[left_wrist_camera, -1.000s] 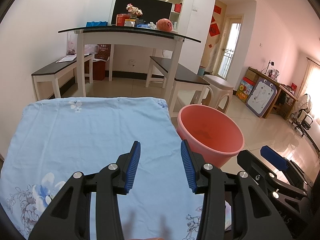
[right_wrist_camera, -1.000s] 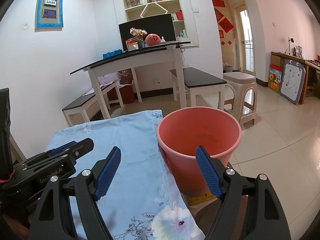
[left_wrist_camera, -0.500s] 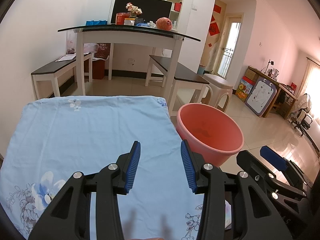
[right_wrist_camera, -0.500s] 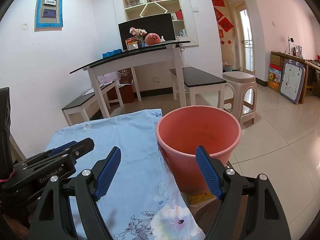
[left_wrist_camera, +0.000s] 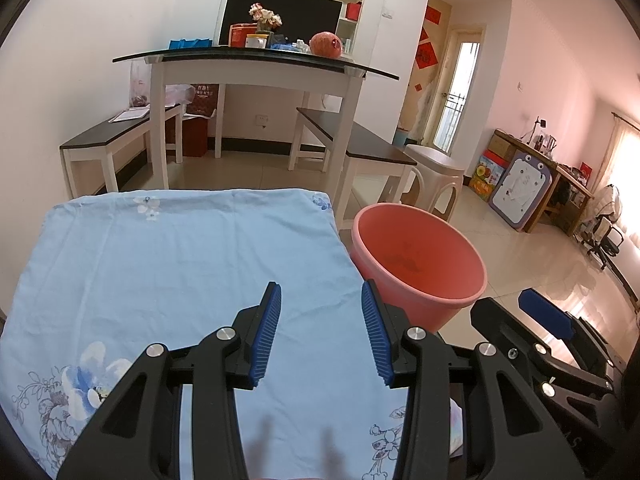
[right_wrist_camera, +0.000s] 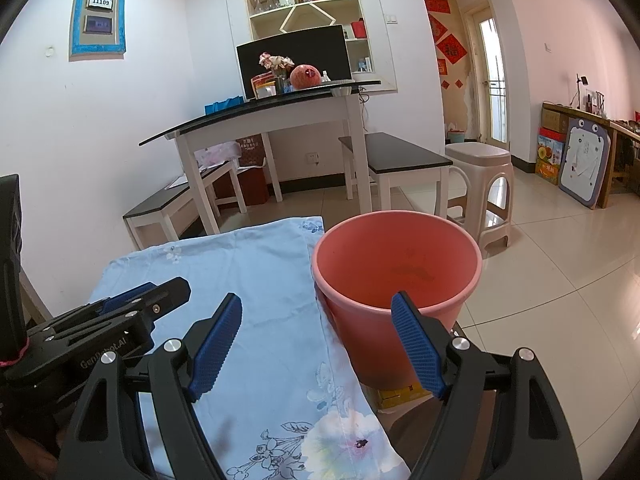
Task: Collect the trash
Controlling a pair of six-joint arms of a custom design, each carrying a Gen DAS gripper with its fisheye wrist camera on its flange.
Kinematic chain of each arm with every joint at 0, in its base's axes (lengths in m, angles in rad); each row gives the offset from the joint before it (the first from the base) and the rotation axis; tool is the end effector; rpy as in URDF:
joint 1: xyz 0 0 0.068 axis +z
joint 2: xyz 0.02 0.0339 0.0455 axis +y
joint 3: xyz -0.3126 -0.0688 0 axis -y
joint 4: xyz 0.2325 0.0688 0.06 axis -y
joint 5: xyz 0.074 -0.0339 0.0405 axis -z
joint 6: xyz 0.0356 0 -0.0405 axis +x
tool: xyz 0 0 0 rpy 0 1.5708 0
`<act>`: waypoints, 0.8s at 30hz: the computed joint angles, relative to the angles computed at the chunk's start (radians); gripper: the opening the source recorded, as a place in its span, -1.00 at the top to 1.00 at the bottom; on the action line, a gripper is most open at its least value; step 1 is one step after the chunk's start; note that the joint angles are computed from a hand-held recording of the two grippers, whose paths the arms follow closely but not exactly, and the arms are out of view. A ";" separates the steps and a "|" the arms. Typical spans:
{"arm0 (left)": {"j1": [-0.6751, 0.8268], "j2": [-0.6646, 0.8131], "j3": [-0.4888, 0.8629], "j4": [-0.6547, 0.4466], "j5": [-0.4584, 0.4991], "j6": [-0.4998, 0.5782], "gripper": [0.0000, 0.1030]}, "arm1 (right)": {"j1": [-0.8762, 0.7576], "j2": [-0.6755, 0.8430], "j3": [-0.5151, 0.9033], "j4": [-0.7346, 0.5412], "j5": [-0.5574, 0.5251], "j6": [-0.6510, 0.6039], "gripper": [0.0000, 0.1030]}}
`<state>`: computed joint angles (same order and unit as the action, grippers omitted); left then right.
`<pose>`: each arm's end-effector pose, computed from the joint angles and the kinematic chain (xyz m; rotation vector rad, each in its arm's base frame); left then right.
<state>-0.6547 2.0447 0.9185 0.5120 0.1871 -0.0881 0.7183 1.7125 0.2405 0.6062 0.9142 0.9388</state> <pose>0.3179 -0.2524 0.1448 0.7305 2.1196 -0.6171 0.1758 0.1162 0.1246 0.5866 1.9712 -0.1242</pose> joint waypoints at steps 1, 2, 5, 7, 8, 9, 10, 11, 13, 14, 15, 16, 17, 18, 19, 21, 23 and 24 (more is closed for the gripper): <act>0.000 0.001 0.000 -0.001 0.000 0.001 0.18 | -0.001 0.001 0.002 -0.001 -0.002 0.000 -0.47; 0.000 0.002 0.001 -0.002 0.000 0.002 0.18 | -0.001 -0.002 -0.001 0.000 -0.002 0.000 -0.47; 0.002 0.003 0.002 -0.005 0.001 0.004 0.18 | -0.005 0.002 -0.003 0.008 -0.005 -0.003 -0.47; 0.003 0.005 0.004 -0.009 0.003 0.004 0.18 | -0.004 0.004 -0.002 0.009 -0.005 -0.004 -0.47; 0.003 0.005 0.005 -0.010 0.002 0.004 0.18 | -0.005 0.004 -0.001 0.008 -0.004 -0.005 -0.47; 0.002 0.005 0.007 -0.012 0.001 0.004 0.18 | -0.006 0.000 -0.003 0.009 -0.006 -0.006 -0.47; 0.002 0.005 0.007 -0.012 0.001 0.004 0.18 | -0.006 0.000 -0.003 0.009 -0.006 -0.006 -0.47; 0.002 0.005 0.008 -0.015 0.002 0.005 0.18 | -0.005 0.006 -0.005 0.015 -0.006 -0.003 -0.47; 0.003 0.005 0.007 -0.014 0.004 0.006 0.18 | -0.005 0.007 -0.007 0.018 -0.006 -0.002 -0.47; 0.002 0.006 0.010 -0.015 0.003 0.006 0.18 | -0.005 0.008 -0.007 0.019 -0.006 -0.002 -0.47; 0.001 0.007 0.009 -0.014 0.003 0.007 0.18 | -0.006 0.007 -0.007 0.019 -0.006 -0.004 -0.47; 0.001 0.007 0.009 -0.014 0.003 0.008 0.18 | -0.005 0.010 -0.006 0.020 -0.006 -0.002 -0.47; -0.001 0.007 0.008 -0.013 0.000 0.007 0.18 | -0.006 0.008 -0.007 0.020 -0.006 -0.003 -0.47; -0.002 0.007 0.008 -0.013 0.000 0.006 0.18 | -0.006 0.009 -0.007 0.021 -0.007 -0.003 -0.47; -0.002 0.007 0.007 -0.013 -0.001 0.008 0.18 | -0.007 0.007 -0.007 0.019 -0.007 -0.005 -0.47; -0.003 0.008 0.006 -0.009 -0.004 0.006 0.18 | -0.008 0.006 -0.006 0.017 -0.008 -0.005 -0.47; -0.002 0.009 0.004 -0.002 -0.007 0.006 0.18 | -0.004 0.017 -0.014 0.028 -0.007 0.004 -0.47; -0.001 0.010 0.004 -0.002 -0.009 0.005 0.18 | -0.004 0.027 -0.018 0.039 -0.007 0.007 -0.47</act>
<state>-0.6562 2.0545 0.9229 0.5100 0.1777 -0.0826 0.7142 1.7392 0.2225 0.6448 0.9072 0.9462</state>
